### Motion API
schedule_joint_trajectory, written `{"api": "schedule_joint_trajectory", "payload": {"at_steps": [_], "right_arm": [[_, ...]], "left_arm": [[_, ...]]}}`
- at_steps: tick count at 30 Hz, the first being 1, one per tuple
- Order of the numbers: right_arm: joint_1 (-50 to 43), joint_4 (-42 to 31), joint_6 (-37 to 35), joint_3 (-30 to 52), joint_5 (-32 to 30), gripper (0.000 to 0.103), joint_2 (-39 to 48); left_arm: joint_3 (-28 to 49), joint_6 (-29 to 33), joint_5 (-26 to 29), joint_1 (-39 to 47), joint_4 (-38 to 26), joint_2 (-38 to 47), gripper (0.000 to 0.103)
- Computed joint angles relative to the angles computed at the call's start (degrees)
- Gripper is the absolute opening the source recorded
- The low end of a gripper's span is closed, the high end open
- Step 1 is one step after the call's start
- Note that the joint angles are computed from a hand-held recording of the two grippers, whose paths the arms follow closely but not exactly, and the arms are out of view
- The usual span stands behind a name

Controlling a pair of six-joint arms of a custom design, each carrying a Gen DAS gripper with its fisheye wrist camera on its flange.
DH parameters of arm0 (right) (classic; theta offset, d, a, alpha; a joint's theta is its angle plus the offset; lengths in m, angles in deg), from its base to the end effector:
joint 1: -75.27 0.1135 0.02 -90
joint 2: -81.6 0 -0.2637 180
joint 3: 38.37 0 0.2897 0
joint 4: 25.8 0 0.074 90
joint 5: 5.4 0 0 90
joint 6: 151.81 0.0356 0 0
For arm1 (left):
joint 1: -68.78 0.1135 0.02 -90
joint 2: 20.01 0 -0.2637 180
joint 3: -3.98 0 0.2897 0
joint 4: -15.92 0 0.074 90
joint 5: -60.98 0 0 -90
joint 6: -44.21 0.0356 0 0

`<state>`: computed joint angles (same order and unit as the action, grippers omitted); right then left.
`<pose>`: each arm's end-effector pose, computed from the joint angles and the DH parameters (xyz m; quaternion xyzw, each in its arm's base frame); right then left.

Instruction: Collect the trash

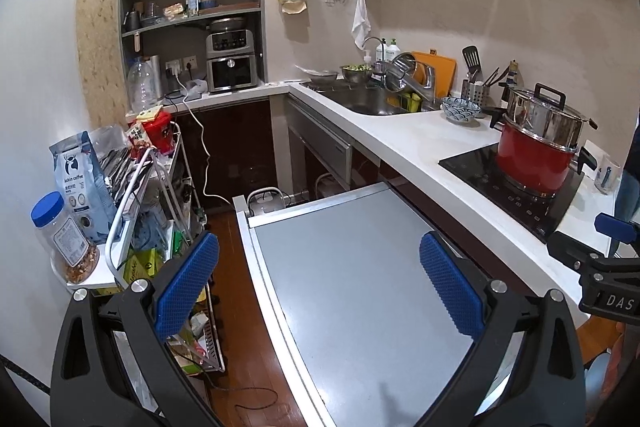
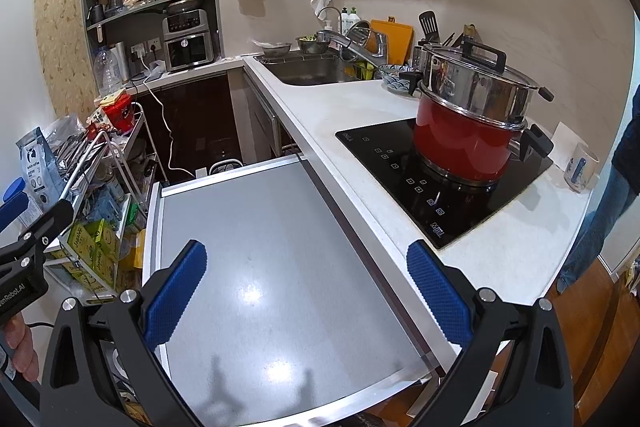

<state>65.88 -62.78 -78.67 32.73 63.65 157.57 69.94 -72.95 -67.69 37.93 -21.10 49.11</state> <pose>0.3223 -0.0404 0.2732 -0.1325 0.8911 0.0706 0.4283 0.2630 -0.1312 0.2782 -0.1118 0.8599 0.0699 0.4932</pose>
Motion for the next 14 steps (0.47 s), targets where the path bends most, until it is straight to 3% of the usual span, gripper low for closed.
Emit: {"api": "schedule_joint_trajectory", "payload": {"at_steps": [14], "right_arm": [[0.13,-0.11,0.23,0.32,0.23,0.099,0.09]], "left_arm": [[1.66,-0.44,2.89,0.49,-0.69,2.06,0.101]]}}
